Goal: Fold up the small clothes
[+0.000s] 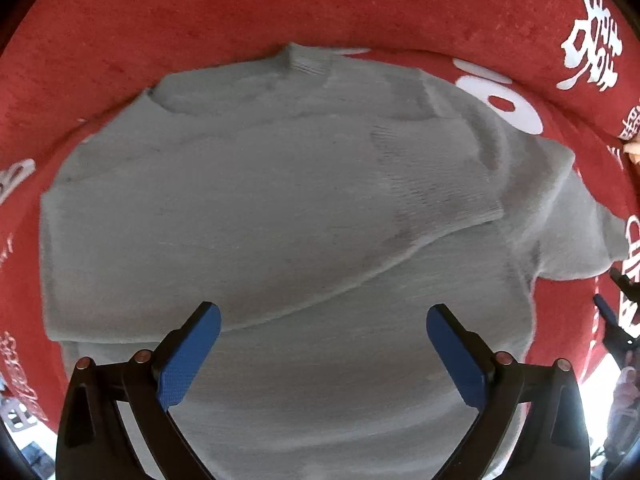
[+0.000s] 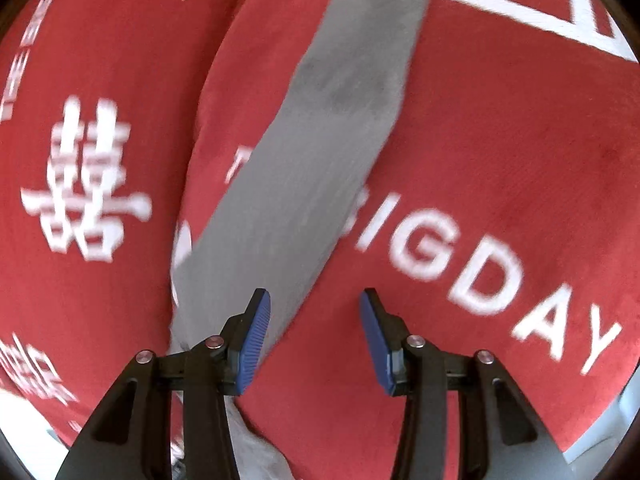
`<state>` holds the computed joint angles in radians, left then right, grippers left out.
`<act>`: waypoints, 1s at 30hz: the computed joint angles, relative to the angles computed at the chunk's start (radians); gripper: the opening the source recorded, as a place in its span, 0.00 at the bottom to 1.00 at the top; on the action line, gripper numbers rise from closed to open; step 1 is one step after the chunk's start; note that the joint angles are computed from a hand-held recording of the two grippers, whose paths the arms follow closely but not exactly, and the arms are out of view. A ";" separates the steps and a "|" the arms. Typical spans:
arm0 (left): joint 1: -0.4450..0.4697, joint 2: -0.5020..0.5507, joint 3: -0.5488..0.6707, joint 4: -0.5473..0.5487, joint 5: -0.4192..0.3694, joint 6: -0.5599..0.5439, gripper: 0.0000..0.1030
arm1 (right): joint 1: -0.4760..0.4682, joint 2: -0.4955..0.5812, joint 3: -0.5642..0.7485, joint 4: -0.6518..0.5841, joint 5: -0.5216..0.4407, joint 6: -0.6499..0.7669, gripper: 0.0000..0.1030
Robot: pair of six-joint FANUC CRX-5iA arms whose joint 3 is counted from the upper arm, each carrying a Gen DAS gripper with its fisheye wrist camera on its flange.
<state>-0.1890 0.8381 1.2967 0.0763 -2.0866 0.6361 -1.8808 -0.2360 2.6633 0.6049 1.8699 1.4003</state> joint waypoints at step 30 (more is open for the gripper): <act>-0.004 -0.023 -0.050 0.113 0.021 0.102 1.00 | 0.155 0.133 0.196 0.787 0.041 0.104 0.07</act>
<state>-0.1933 0.8155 1.2472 0.1891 -2.0660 0.7379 -1.7259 -0.1035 2.8597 1.3923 1.9106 1.5046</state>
